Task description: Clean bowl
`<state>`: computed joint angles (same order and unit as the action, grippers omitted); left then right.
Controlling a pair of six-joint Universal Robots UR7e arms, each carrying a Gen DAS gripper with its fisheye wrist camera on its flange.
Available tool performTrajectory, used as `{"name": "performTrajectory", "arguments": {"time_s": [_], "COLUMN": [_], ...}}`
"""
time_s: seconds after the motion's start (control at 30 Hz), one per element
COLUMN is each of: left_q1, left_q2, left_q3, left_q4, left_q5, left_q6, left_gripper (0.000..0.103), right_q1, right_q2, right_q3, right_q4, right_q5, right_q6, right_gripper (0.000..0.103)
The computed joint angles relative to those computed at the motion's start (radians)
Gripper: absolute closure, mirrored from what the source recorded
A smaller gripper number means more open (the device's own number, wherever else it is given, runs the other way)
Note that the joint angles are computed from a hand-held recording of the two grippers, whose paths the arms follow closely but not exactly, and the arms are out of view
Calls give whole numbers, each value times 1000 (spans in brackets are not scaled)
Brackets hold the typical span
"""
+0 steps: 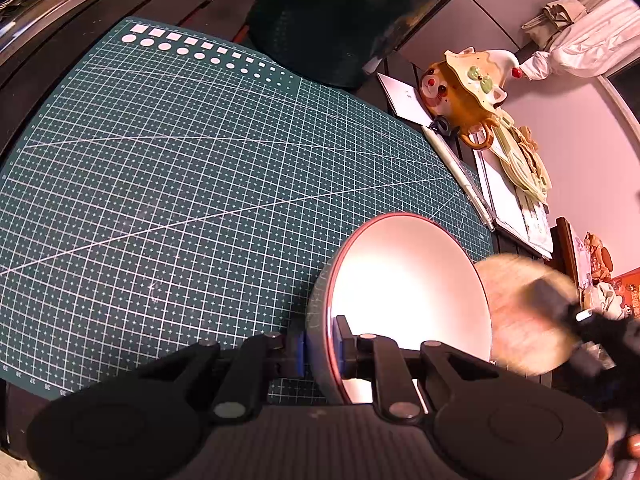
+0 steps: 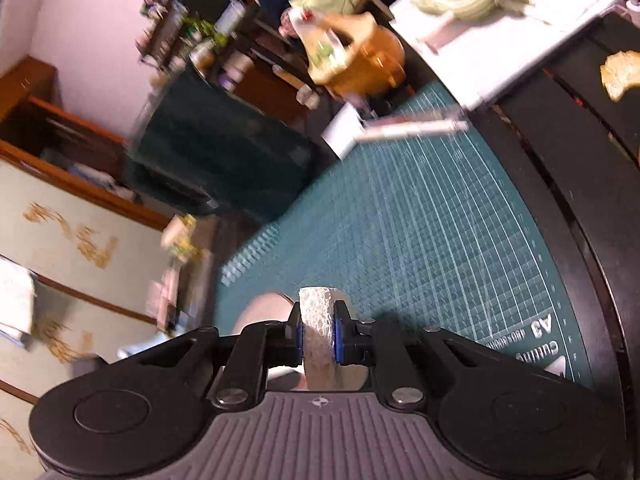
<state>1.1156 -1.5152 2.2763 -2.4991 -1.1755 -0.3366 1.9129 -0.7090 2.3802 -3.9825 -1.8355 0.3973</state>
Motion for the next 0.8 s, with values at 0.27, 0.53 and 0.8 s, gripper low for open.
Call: {"name": "performTrajectory", "arguments": {"time_s": [0.27,0.53,0.8], "left_q1": [16,7,14], "left_q2": [23,23,37], "left_q3": [-6,-3,-13], "left_q4": [-28,-26,-33], "left_q5": [-1,1,-3], "left_q6": [20,8,15], "left_gripper": [88,88,88], "right_q1": [-27,-48,-23], "right_q2": [-1,1,-6], "right_q3": [-4,2,6], "right_q4": [68,91,30], "right_q5": [27,46,6], "right_q6": [38,73,27], "right_gripper": [89,88,88]}}
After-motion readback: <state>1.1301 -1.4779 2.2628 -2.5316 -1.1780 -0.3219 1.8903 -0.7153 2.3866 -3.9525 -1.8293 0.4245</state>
